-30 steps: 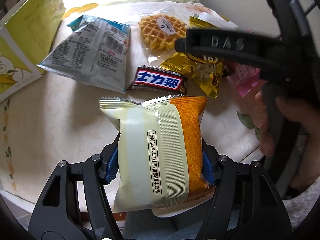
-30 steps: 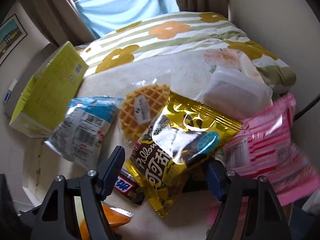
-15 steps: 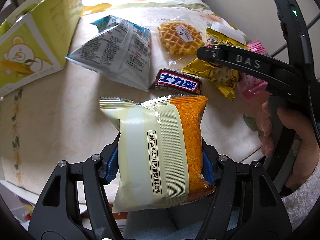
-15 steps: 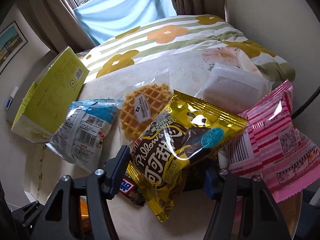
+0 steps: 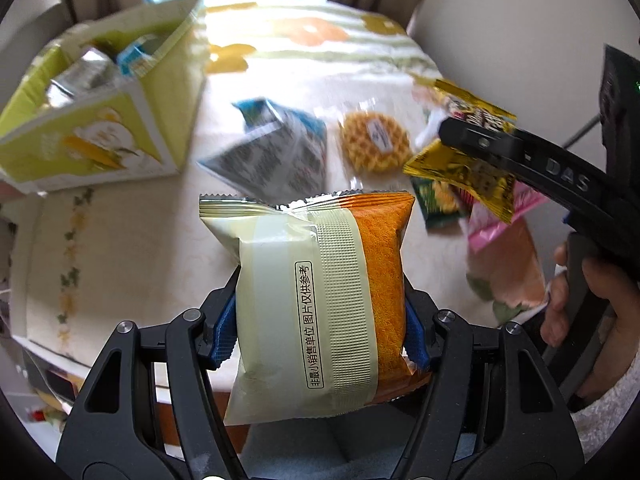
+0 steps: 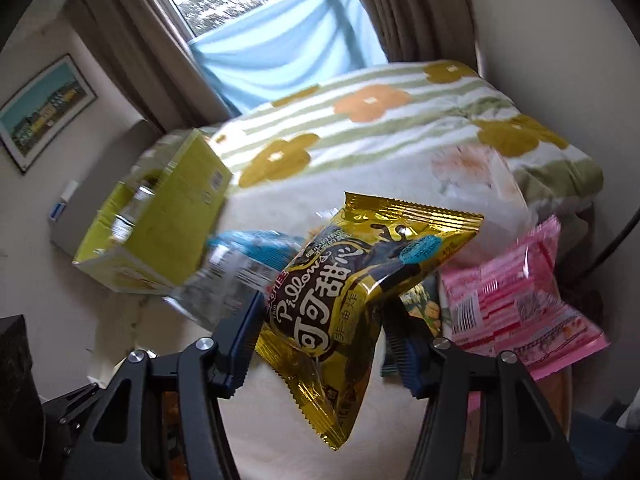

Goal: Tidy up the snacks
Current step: 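Carry both packets over the yellow box and open both grippers to drop them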

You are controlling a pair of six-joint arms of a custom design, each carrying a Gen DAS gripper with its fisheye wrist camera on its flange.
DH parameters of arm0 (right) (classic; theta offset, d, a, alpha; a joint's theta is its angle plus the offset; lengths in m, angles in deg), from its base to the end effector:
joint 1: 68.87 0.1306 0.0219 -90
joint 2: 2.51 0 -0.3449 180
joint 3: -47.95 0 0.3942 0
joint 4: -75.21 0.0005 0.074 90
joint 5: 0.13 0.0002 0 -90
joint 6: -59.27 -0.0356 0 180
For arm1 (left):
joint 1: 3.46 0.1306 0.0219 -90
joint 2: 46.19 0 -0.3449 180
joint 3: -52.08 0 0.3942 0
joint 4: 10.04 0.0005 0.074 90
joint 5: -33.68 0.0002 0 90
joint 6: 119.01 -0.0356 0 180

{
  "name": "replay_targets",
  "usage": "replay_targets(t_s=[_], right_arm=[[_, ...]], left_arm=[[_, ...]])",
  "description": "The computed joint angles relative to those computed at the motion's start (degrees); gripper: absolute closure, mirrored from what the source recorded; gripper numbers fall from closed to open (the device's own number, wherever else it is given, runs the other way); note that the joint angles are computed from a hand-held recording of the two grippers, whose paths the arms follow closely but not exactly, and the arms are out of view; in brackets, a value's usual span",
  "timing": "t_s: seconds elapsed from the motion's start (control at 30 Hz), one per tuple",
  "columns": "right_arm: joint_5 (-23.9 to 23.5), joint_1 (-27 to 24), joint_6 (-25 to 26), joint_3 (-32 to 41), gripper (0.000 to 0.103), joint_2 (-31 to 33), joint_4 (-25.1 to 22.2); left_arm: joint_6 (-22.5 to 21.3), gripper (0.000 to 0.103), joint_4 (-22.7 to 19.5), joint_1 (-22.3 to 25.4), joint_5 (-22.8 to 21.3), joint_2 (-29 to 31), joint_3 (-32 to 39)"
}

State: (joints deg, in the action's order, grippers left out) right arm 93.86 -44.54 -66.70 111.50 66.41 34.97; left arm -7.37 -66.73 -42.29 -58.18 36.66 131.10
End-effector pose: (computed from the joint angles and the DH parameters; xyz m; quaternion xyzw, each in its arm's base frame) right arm 0.3354 0.1484 0.3371 0.1069 0.9192 0.1617 0.3426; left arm 0.3323 -0.2666 0.3510 0.1404 0.9567 -0.1145 0.2277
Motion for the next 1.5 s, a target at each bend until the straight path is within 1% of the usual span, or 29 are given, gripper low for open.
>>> replay_targets(t_s=[0.17,0.3,0.47,0.6,0.83,0.97,1.03,1.1,1.2,1.27,1.33,1.4,1.43,1.47,1.5], right_arm=[[-0.71,0.85,2.99,2.51,0.048,-2.03,0.62],[-1.20,1.77,5.74,6.00,0.048,-1.20,0.95],[-2.71,3.21,7.79,12.59,0.048,3.29,2.10],[-2.72,5.27,9.05,18.97,0.048,8.91,2.85],[-3.00,8.71,8.44,31.88,0.048,21.57,4.05],[-2.54,10.51,7.83,40.48,0.048,29.33,3.02],[-2.40,11.11,7.44,43.61,0.048,32.11,2.28],[-2.12,11.74,6.94,47.12,0.048,35.25,1.31],[-1.65,12.57,5.26,51.80,0.048,39.58,-0.21],[-1.17,13.06,3.60,54.53,0.048,42.27,-1.39],[-0.77,13.29,2.39,55.79,0.048,43.79,-2.22],[-0.65,13.41,1.19,56.69,0.048,44.91,-3.32],[-0.58,13.44,0.69,57.14,0.048,45.48,-3.95],[-0.56,13.40,0.19,57.70,0.048,46.13,-4.84],[-0.66,13.25,-0.08,58.01,0.048,46.51,-5.39]], left_arm=[[1.01,0.040,0.17,1.35,-3.12,-2.70,1.60],[0.44,0.040,0.61,4.35,-5.43,-3.72,3.89],[-2.49,0.040,1.54,10.53,-5.18,-3.68,7.35],[-6.33,0.040,1.68,16.85,-2.75,-1.91,10.82],[-13.33,0.040,0.82,27.98,3.11,4.68,18.74],[-17.44,0.040,-0.43,33.36,6.77,10.25,24.17],[-19.24,0.040,-1.64,35.83,8.63,13.69,27.46],[-20.50,0.040,-2.67,37.44,9.66,16.74,30.25],[-23.32,0.040,-5.47,39.31,11.22,22.18,35.50],[-25.21,0.040,-7.44,40.06,12.90,25.30,38.56],[-27.46,0.039,-9.64,40.38,15.13,27.91,41.10],[-29.48,0.034,-10.73,40.47,17.12,29.43,42.37],[-30.39,0.026,-10.74,40.41,17.55,29.61,42.30],[-30.99,0.009,-10.36,40.26,17.13,29.51,41.91],[-31.67,0.002,-9.58,40.07,16.28,29.25,41.36]])
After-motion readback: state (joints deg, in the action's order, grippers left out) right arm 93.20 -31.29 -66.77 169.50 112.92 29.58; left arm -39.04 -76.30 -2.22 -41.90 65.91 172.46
